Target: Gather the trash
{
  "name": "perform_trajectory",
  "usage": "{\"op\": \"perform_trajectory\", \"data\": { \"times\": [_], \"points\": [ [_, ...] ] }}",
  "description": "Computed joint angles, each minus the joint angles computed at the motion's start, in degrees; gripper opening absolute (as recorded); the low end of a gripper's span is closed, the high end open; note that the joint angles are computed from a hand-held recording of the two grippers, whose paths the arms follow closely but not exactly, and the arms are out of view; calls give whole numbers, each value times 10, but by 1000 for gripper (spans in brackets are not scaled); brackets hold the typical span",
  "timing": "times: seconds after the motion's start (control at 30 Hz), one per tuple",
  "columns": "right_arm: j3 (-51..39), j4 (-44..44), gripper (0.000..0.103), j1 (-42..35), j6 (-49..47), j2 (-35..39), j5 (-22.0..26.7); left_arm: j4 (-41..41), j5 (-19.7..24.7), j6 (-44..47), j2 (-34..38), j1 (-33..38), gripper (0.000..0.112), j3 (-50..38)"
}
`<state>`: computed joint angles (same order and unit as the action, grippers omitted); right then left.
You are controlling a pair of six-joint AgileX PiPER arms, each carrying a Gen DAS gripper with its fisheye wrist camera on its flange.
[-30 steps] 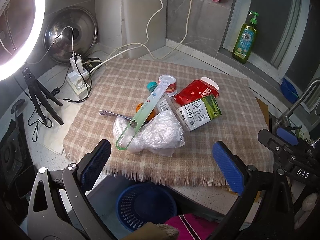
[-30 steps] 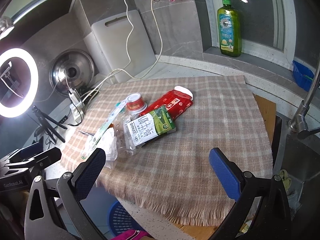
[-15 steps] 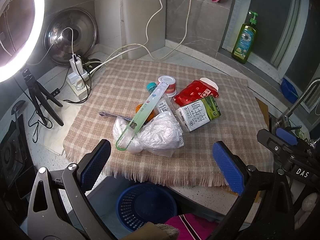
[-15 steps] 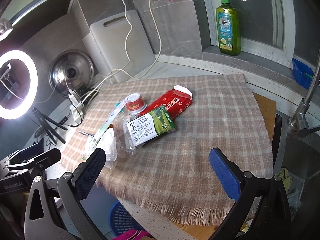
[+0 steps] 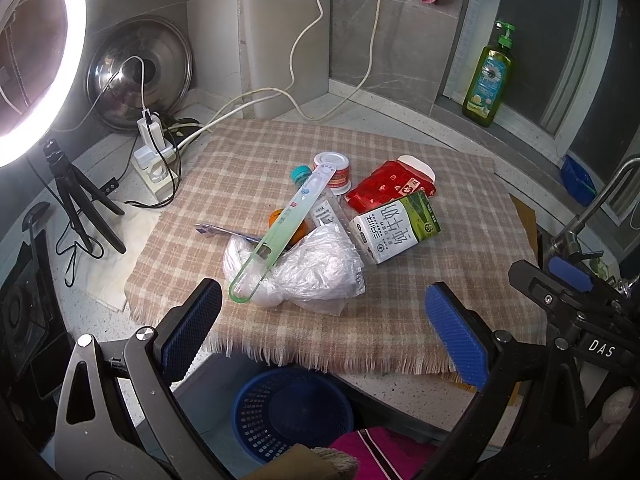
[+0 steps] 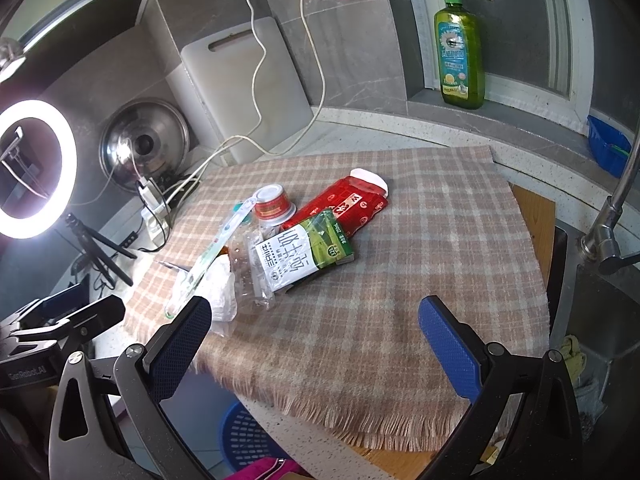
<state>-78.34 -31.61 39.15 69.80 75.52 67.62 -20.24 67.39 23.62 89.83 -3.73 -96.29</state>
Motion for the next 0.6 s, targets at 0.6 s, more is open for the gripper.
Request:
{"op": "perform_trajectory", "data": {
  "times": [0.6],
  "points": [
    [9,19,102,-13,-2,-1,-8,4,-2,-2,-1,-1,103,5]
  ]
}}
